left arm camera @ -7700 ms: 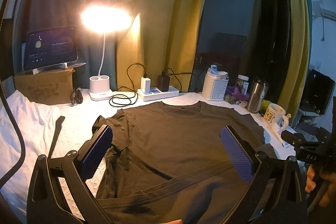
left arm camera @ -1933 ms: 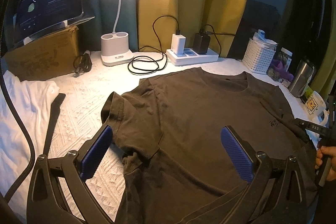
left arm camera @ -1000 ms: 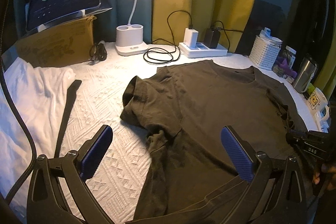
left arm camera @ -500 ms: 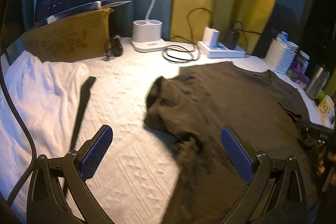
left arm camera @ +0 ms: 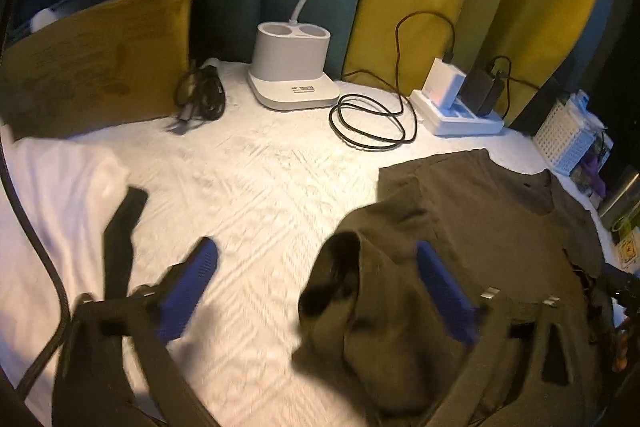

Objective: Fold small clothes

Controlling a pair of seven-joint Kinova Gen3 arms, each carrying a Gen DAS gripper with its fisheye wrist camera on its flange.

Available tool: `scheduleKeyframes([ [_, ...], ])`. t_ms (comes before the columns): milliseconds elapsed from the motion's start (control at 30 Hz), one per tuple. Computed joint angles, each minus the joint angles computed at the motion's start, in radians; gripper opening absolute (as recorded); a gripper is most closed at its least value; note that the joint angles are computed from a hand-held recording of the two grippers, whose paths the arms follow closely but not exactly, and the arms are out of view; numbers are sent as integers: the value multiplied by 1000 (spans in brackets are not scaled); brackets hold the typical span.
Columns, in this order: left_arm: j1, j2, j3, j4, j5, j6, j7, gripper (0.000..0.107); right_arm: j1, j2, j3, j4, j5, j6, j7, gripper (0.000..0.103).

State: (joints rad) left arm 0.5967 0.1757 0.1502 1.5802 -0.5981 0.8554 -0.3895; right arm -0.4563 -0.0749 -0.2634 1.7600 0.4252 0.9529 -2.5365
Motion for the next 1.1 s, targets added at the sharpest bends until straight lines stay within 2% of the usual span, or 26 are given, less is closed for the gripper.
scheduleKeyframes([
  [33,-10,9,0,-10,26,3,-39,63,1,1,0,0,0,6,-4,85],
  [67,-39,17,19,-16,62,5,-79,46,2,1,1,2,0,10,-6,85],
  [133,-39,18,17,-10,88,9,-112,27,1,4,0,6,4,15,-13,85],
  [200,-3,10,5,3,66,43,-90,20,3,6,6,15,-8,3,-9,85],
  [300,21,-21,19,36,25,87,-21,20,5,10,12,25,-23,-12,0,85],
  [400,72,-27,10,36,-33,201,50,20,4,17,14,29,-29,-18,10,85],
  [467,34,-43,32,43,-1,216,47,21,1,19,13,31,-26,-17,12,85],
  [533,4,-60,36,47,25,195,19,24,1,15,15,35,-28,-25,17,85],
  [567,-5,-62,40,43,24,191,12,39,1,13,16,37,-28,-27,17,85],
  [600,-12,-64,42,37,19,184,10,60,2,10,16,38,-25,-29,16,85],
  [667,-20,-74,34,34,6,138,22,70,5,2,14,41,-20,-30,8,85],
  [800,-84,-43,28,-15,100,59,-87,70,13,-11,8,45,-9,-23,-11,85],
  [900,-160,27,78,-80,204,83,-201,70,20,-21,3,49,-2,-16,-27,85],
  [967,-138,56,59,-90,231,105,-218,70,26,-29,0,54,0,-12,-35,85],
  [1033,-76,38,11,-65,215,93,-228,69,31,-35,-3,61,1,-9,-42,85],
  [1067,-71,31,8,-57,227,87,-239,65,35,-40,-3,65,0,-10,-46,85],
  [1100,-49,21,-4,-47,222,80,-242,38,38,-43,-2,69,-3,-14,-45,85],
])
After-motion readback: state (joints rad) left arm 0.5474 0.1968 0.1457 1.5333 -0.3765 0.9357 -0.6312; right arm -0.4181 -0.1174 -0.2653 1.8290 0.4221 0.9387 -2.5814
